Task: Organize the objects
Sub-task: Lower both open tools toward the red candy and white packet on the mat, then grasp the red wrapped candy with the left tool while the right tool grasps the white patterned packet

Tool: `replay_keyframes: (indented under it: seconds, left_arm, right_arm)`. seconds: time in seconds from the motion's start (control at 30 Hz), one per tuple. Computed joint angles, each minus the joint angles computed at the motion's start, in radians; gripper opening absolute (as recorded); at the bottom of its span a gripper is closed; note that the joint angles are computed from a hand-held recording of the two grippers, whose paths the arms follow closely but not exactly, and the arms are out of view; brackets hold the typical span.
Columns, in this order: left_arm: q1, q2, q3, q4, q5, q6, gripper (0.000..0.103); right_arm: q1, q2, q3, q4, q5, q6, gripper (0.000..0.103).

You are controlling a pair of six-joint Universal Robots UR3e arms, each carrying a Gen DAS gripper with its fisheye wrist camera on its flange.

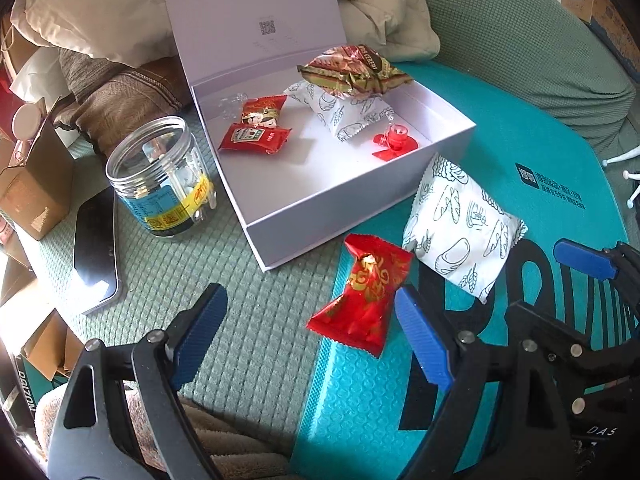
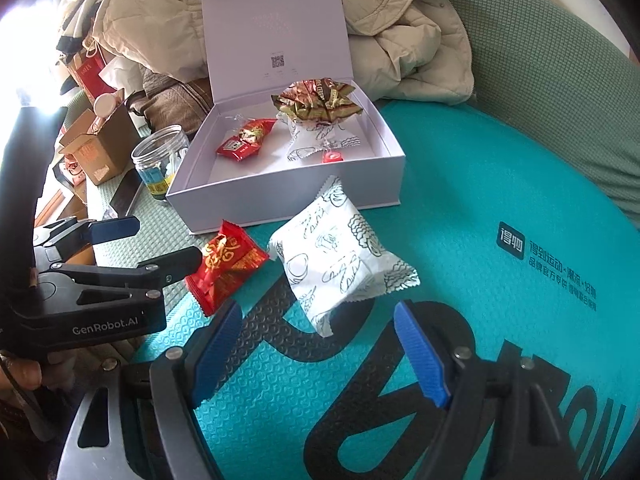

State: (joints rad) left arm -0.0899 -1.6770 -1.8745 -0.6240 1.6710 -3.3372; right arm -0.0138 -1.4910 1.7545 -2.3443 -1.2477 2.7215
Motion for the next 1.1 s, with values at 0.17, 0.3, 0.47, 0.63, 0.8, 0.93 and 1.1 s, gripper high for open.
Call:
replay_keyframes:
  seconds: [0.17,0.3,0.47,0.63,0.8,0.93,1.1]
  left_arm:
    - [0.005,-0.049,0.013,0.010,-0.011,0.016,0.086]
    - [0.024,-0.080,0.021,0.019,-0.038,0.028,0.086]
    - [0.040,-0.110,0.031,0.026,-0.070,0.042,0.086]
    - [0.058,-0.121,0.029,0.030,-0.078,0.024,0.085]
    - [0.074,-0.137,0.034,0.027,-0.088,0.015,0.085]
    - [0.062,-0.162,0.044,0.048,-0.069,0.020,0.085]
    - [0.082,-0.191,0.048,0.067,-0.104,0.012,0.085]
  right_arm:
    - [0.022,0.046,-0.001,-0.062,-0.030,-0.039,0.080]
    - [0.039,0.100,-0.027,-0.114,-0.042,-0.058,0.080]
    - [0.059,0.186,-0.095,-0.133,-0.051,-0.099,0.080]
    - [0.080,0.266,-0.169,-0.128,-0.073,-0.135,0.080]
    - [0.079,0.301,-0.198,-0.115,-0.068,-0.125,0.080]
    - [0.064,0.313,-0.199,-0.091,-0.054,-0.114,0.080]
    - [0.045,0.297,-0.169,-0.095,-0.034,-0.108,0.078]
